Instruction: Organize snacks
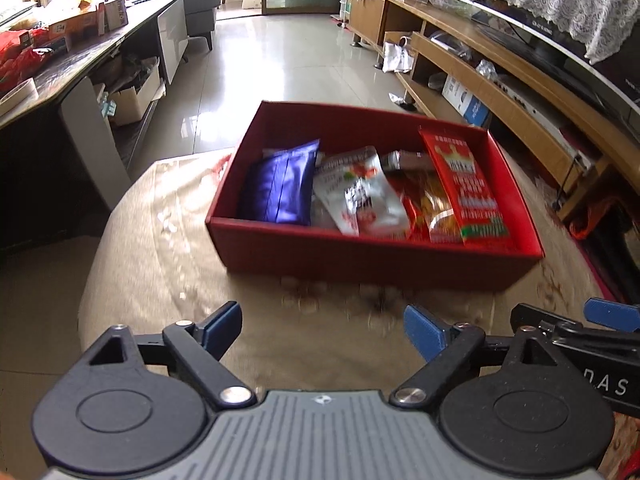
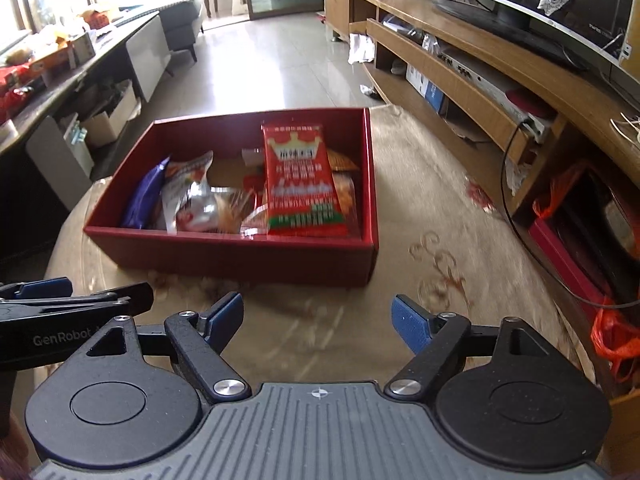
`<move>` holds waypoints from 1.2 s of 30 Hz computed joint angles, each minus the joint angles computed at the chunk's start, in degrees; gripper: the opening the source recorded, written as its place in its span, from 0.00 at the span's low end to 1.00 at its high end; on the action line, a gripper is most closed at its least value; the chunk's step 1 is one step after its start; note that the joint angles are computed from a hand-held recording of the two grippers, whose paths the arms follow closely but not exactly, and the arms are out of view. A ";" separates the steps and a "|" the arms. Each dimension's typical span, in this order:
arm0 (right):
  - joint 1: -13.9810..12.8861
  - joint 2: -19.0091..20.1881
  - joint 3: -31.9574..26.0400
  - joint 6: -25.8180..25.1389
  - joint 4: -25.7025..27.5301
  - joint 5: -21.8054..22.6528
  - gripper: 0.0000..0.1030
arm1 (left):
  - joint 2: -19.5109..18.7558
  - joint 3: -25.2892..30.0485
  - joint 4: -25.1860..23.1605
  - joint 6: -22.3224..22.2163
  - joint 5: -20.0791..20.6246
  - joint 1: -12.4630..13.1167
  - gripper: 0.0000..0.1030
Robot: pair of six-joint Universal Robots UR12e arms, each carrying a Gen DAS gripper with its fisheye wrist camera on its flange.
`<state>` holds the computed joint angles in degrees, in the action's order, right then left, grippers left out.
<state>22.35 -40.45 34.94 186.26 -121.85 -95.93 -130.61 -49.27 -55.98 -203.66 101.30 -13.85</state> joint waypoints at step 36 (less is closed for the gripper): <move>0.19 -10.81 19.61 0.22 -9.06 0.52 0.83 | 7.47 -13.09 8.28 1.28 2.88 -2.80 0.85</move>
